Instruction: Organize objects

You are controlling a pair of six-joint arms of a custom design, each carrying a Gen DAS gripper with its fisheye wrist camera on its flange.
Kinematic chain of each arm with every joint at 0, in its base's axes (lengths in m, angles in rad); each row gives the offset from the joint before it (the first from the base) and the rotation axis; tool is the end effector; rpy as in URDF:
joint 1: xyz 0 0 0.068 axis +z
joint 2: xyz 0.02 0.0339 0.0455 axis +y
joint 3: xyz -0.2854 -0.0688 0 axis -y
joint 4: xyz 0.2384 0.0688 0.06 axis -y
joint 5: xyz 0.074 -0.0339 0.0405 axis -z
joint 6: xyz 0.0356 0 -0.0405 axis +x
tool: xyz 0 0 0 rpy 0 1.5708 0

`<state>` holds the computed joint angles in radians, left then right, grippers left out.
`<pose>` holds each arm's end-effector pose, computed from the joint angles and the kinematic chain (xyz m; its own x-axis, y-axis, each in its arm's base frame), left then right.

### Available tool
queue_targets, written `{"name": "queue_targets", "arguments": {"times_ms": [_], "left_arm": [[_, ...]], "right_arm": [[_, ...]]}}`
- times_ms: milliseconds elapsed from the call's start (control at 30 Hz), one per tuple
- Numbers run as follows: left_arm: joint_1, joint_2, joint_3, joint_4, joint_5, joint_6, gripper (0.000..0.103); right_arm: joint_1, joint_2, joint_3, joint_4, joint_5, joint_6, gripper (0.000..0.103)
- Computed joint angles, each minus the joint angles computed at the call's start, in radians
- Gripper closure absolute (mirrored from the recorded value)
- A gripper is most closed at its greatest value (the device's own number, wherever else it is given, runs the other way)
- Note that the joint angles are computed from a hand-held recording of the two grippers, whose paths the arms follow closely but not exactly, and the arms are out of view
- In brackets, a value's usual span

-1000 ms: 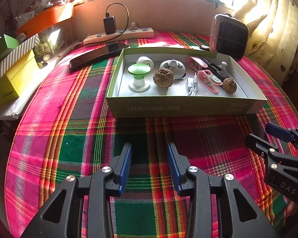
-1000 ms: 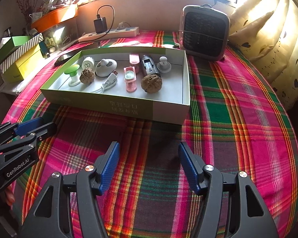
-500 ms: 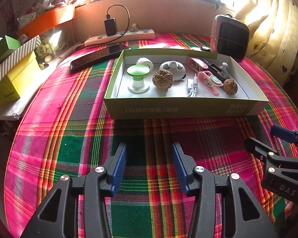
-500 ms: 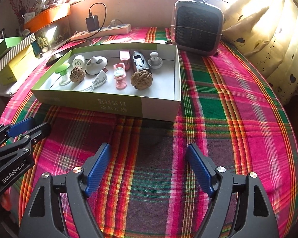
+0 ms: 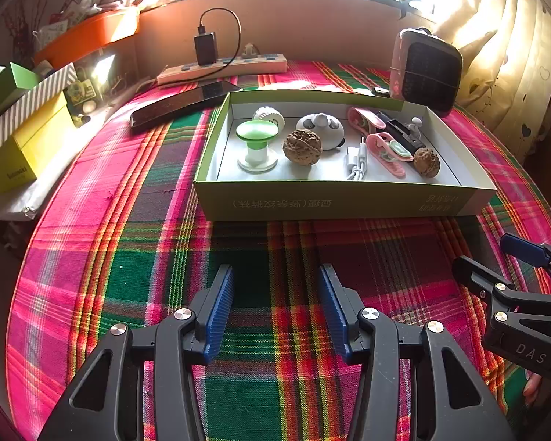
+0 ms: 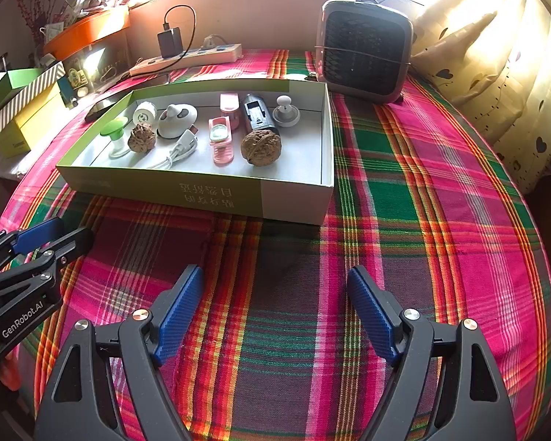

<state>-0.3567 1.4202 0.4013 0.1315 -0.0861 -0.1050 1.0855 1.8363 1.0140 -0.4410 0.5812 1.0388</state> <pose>0.2095 -0.0748 0.1392 -0.7538 0.1694 -0.6349 0.2192 0.9757 0.0001 0.1724 0.2850 0.1562 -0.7958 0.0350 -0.6045 0.0475 0.9989 -0.0046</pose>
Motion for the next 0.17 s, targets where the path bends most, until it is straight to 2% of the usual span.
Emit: {"name": "queue_targets", "arguments": {"times_ms": [167], "left_arm": [[0.000,0.001,0.000,0.000,0.000,0.000,0.057]], "right_arm": [[0.000,0.000,0.000,0.000,0.000,0.000,0.023]]}}
